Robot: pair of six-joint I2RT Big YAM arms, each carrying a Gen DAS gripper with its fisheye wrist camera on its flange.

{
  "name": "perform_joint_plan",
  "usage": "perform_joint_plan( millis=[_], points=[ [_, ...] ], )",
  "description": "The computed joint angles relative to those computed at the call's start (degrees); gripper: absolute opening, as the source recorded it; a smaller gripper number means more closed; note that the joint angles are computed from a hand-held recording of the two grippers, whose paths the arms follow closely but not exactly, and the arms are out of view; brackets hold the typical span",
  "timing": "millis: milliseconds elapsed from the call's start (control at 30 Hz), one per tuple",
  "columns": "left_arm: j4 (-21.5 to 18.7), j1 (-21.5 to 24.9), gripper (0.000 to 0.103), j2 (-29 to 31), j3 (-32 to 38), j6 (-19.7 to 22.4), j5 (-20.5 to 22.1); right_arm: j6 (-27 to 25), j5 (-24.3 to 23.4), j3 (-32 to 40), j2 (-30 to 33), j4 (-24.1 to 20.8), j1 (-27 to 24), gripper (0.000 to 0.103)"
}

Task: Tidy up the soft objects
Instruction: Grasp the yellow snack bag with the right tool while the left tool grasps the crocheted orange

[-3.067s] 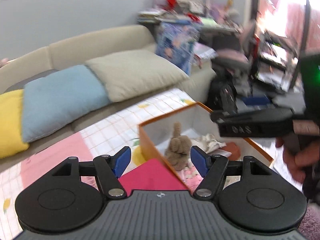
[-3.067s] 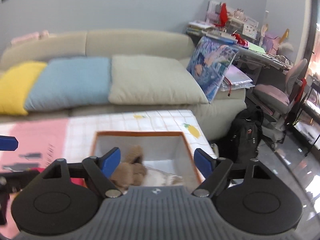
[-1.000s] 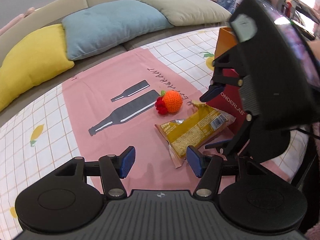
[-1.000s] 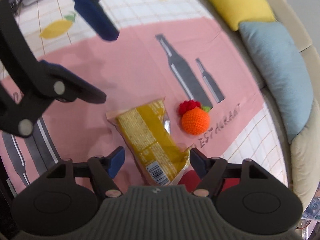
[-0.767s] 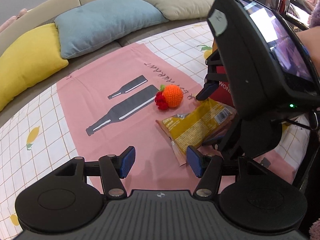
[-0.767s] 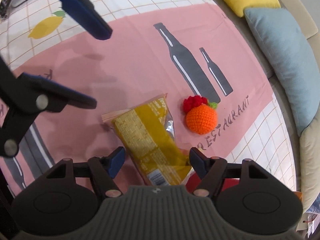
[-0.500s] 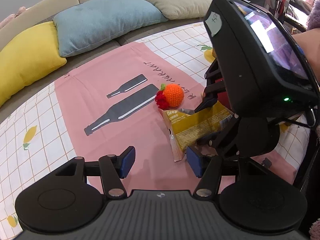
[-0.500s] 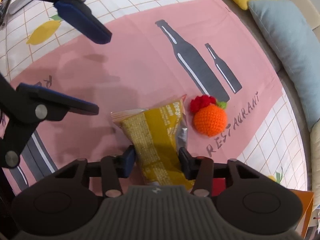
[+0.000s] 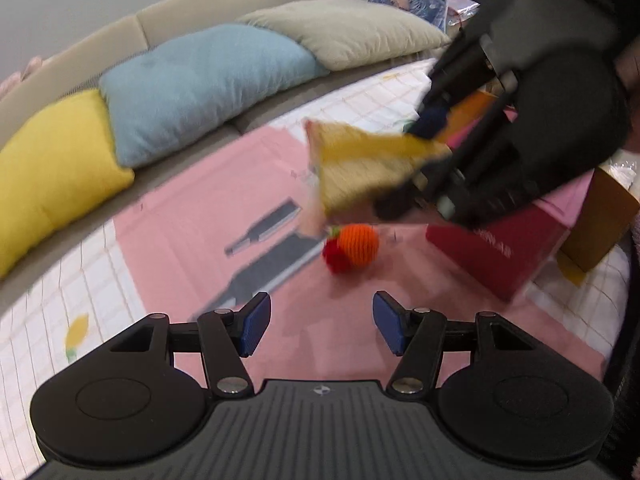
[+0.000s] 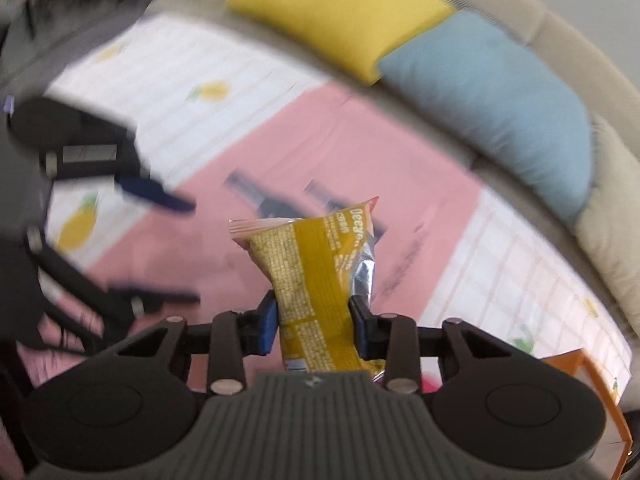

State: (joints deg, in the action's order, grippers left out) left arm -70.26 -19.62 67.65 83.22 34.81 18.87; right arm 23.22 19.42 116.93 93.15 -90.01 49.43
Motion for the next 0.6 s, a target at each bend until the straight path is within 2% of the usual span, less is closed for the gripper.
perform_joint_plan(
  millis=[200,300,433,600],
  points=[
    [3.13,-3.4,0.07,4.0,1.72,0.56,0.97,2.99,3.11,2.77,1.02,-0.9,-2.45,0.036],
    [4.23,-5.09,0.07,5.8,1.88,1.12,-0.47,3.37,3.21,1.33,0.78,-0.91,-3.39,0.036],
    [4.84,-6.86,0.07,7.59,1.39,1.8,-3.01,3.19,2.69,-2.93,-0.92,1.9,-4.45,0.036],
    [5.44,-8.93,0.07,9.64,1.1,0.01,-6.84,2.44,1.8,-6.2,-3.12,4.75,-5.21,0.036]
  ],
)
